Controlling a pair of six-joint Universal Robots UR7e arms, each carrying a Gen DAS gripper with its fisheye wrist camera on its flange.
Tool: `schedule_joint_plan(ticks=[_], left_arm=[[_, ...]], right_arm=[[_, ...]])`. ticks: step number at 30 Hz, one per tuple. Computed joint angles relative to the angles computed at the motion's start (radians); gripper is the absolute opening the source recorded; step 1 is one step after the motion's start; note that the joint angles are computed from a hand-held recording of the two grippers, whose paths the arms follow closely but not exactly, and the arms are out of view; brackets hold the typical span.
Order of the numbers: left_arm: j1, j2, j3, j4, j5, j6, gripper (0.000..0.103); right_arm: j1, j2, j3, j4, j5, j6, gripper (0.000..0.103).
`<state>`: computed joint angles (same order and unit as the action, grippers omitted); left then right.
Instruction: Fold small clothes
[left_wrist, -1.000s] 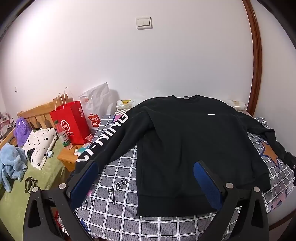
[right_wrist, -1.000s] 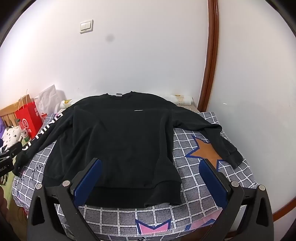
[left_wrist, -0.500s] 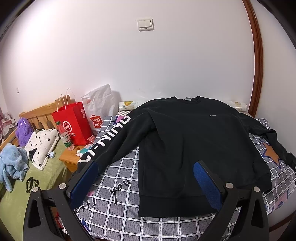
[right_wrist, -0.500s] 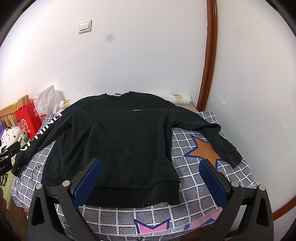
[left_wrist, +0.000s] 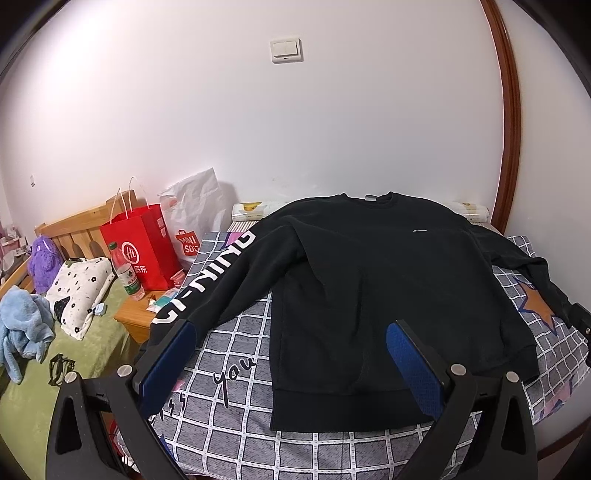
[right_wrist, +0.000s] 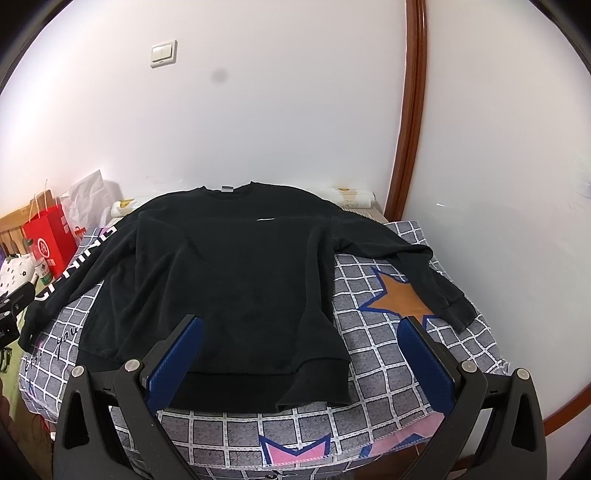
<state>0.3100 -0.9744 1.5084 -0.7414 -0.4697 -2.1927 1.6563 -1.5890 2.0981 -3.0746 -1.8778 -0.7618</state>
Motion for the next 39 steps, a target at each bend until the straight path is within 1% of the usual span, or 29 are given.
schedule_joint_plan(ticks=[16, 39], left_arm=[[0.002, 0.003, -0.001, -0.008, 0.003, 0.005, 0.103], [0.001, 0.005, -0.001, -0.01, 0.005, 0.003, 0.103]], right_arm=[[-0.013, -0.01, 0.002, 0.002, 0.014, 0.008, 0.103], [-0.006, -0.008, 0.004, 0.0, 0.005, 0.012, 0.103]])
